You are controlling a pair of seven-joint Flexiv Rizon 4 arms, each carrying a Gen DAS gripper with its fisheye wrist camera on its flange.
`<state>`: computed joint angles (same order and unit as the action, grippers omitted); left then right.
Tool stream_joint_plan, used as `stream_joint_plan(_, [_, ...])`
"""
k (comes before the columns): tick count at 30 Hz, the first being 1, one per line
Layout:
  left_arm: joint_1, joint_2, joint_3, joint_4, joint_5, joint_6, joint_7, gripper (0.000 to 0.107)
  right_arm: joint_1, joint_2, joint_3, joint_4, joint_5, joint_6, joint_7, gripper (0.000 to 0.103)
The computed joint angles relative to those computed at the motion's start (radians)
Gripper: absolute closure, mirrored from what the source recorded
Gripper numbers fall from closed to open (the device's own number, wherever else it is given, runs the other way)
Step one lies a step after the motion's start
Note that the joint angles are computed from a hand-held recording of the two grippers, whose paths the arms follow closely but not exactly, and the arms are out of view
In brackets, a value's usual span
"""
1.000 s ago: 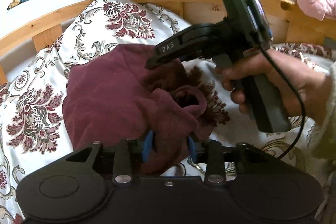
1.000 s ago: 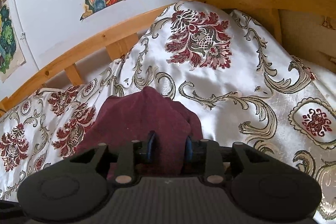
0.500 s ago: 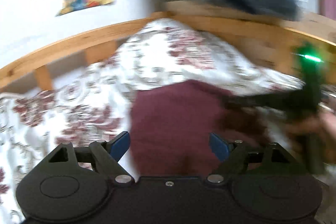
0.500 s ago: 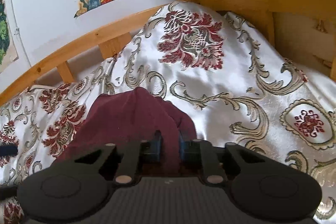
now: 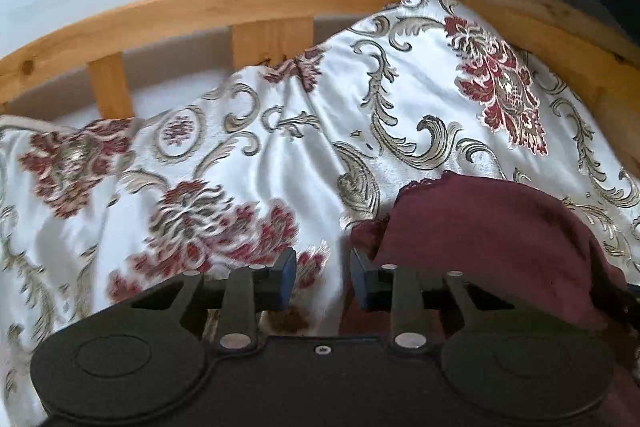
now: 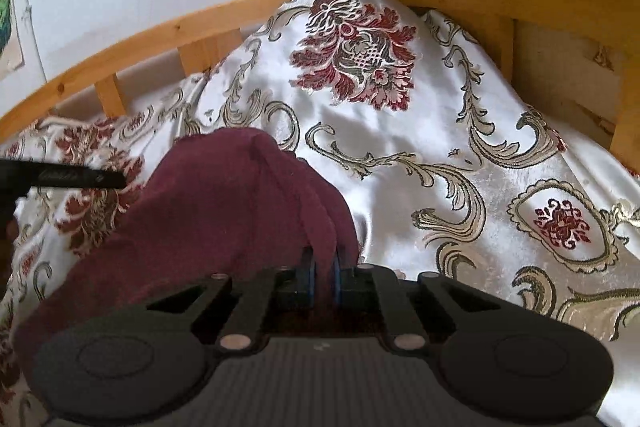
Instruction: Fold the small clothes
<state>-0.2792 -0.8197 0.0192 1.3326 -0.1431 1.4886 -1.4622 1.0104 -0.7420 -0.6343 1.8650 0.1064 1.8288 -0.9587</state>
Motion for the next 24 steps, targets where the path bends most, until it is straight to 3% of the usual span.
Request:
stream_joint_plan(5, [0.040, -0.055, -0.085, -0.085, 0.002, -0.079, 0.117, 0.076, -0.015, -0.001, 0.018, -0.004, 0.000, 0.007, -0.003, 0.093])
stream_joint_plan(15, [-0.029, -0.093, -0.001, -0.160, 0.054, -0.134, 0.170, 0.075, -0.024, 0.003, 0.031, -0.004, 0.008, 0.013, -0.012, 0.093])
stream_joint_plan(17, [-0.042, -0.099, 0.023, -0.174, 0.064, -0.145, 0.149, 0.084, -0.023, 0.000, 0.030, -0.005, 0.013, 0.016, -0.012, 0.093])
stream_joint_plan(18, [-0.033, -0.097, 0.009, -0.169, 0.062, -0.143, 0.151, 0.101, -0.021, -0.001, 0.028, -0.005, 0.016, 0.017, -0.012, 0.093])
stream_joint_plan(21, [-0.035, -0.086, 0.018, -0.144, 0.065, -0.096, 0.115, 0.102, -0.014, -0.004, 0.023, -0.004, 0.032, 0.031, -0.008, 0.093])
stream_joint_plan(24, [-0.004, -0.066, -0.019, -0.090, 0.044, -0.014, 0.097, 0.102, 0.000, -0.013, 0.007, -0.005, 0.051, 0.047, -0.018, 0.092])
